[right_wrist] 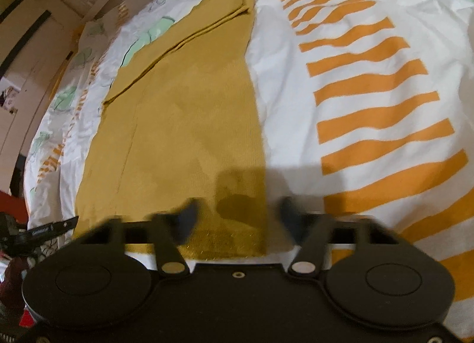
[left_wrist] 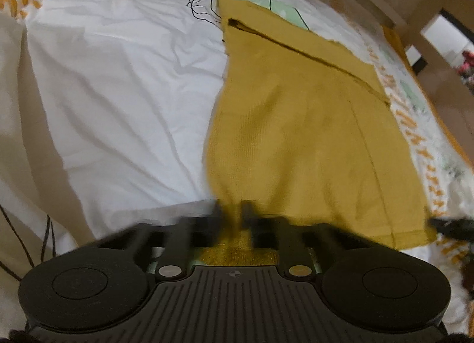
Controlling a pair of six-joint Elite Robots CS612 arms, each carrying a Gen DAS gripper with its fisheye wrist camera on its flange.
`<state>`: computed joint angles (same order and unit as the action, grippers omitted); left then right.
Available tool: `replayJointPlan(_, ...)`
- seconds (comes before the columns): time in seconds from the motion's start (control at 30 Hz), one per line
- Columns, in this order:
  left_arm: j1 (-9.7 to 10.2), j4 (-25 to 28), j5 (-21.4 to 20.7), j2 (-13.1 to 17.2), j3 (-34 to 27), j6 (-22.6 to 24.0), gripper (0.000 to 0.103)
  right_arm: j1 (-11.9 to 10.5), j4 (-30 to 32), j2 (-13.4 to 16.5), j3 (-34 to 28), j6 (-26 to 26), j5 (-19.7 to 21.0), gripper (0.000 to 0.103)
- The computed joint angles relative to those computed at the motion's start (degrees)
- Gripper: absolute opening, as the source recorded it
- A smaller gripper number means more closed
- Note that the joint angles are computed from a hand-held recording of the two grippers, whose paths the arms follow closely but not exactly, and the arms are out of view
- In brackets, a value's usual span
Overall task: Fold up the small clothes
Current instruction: 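Grasp the hem with both grippers and fold it up toward the collar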
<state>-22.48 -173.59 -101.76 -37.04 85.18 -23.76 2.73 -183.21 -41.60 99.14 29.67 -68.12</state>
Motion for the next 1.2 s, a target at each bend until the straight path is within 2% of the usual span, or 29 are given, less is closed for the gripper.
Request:
replayJointPlan(0.03,0.16,-0.5,-0.5,0.0,0.1,-1.1,0.006,0.0,0.7,0.0,-0.2,0.0,0.7,0.011)
replayJointPlan(0.13,0.52,-3.4,-1.6,-0.1,0.6,-4.4,0.006,0.1,-1.5,0.1,0.2,0.7,1.1,0.011)
replayJointPlan(0.3,0.89,-8.9,-2.5,-0.2,-0.2,-8.3,0.006,-0.6,-15.2,1.4,0.6,8.4,3.1,0.011)
replayJointPlan(0.4,1.08,-11.7,-3.1,0.4,-2.1,-9.4,0.006,-0.9,-20.5,2.2,-0.6,11.0,2.9,0.011)
replayJointPlan(0.63,1.24,-14.9,-2.5,3.5,-9.4,-11.0,0.005,-1.6,-26.9,5.5,-6.9,15.5,1.5,0.011)
replayJointPlan(0.8,1.14,-14.7,0.5,6.9,-16.5,-10.4,0.005,-2.2,-26.0,8.9,-14.5,16.0,-1.0,0.011)
replayJointPlan(0.9,1.53,-13.0,0.9,9.4,-21.5,-11.2,0.005,-2.5,-24.5,11.2,-19.3,16.4,-2.8,0.011)
replayJointPlan(1.2,1.88,-3.9,4.2,18.1,-38.2,-11.6,0.005,-2.9,-14.7,18.1,-33.8,15.8,-6.3,0.011)
